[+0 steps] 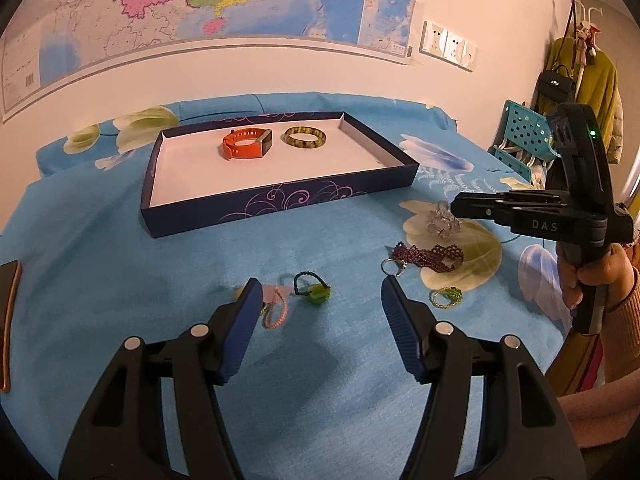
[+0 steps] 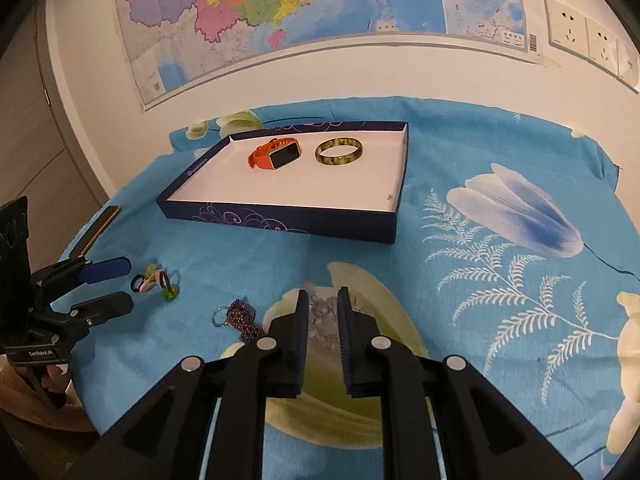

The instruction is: Organize jewelry

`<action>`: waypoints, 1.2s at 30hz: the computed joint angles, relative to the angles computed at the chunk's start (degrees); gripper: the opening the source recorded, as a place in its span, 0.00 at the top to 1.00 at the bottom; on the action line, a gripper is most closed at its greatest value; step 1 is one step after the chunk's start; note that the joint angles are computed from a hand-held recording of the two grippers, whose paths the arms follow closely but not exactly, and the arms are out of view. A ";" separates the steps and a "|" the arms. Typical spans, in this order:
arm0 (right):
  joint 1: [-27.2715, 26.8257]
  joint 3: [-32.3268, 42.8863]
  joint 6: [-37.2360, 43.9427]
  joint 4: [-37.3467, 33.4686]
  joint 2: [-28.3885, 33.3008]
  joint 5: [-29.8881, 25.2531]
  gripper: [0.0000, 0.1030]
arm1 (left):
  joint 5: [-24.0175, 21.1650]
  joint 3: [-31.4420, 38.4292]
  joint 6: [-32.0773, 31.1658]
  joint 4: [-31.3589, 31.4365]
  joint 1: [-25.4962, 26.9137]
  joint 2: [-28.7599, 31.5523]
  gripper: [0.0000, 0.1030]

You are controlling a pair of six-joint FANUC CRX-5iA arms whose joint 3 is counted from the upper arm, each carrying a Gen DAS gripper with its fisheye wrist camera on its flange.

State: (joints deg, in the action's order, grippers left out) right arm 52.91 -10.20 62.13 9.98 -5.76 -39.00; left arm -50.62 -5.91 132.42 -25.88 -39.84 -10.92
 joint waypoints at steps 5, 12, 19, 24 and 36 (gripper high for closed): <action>0.68 -1.49 -1.99 2.32 -1.19 0.63 0.74 | -0.46 0.17 0.06 -0.14 0.07 0.06 0.41; 0.07 -2.13 -3.28 1.70 -1.25 0.54 0.69 | -2.70 0.20 1.89 -1.65 -0.14 -0.49 0.41; -0.43 -1.90 -4.16 1.52 -0.46 0.04 0.61 | -5.02 0.32 2.79 -2.26 0.33 -0.52 0.41; -0.89 -0.49 -3.12 -0.21 0.83 -1.14 0.56 | -4.94 0.39 2.50 -1.83 0.68 -0.19 0.42; 0.22 0.71 -2.87 1.57 2.86 -3.03 0.66 | -4.57 0.07 2.38 -1.20 1.19 -0.22 0.42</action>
State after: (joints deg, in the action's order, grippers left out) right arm 53.13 -9.49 59.26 11.55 -2.90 -42.03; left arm -55.19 -5.84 134.81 -27.08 -38.64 -11.13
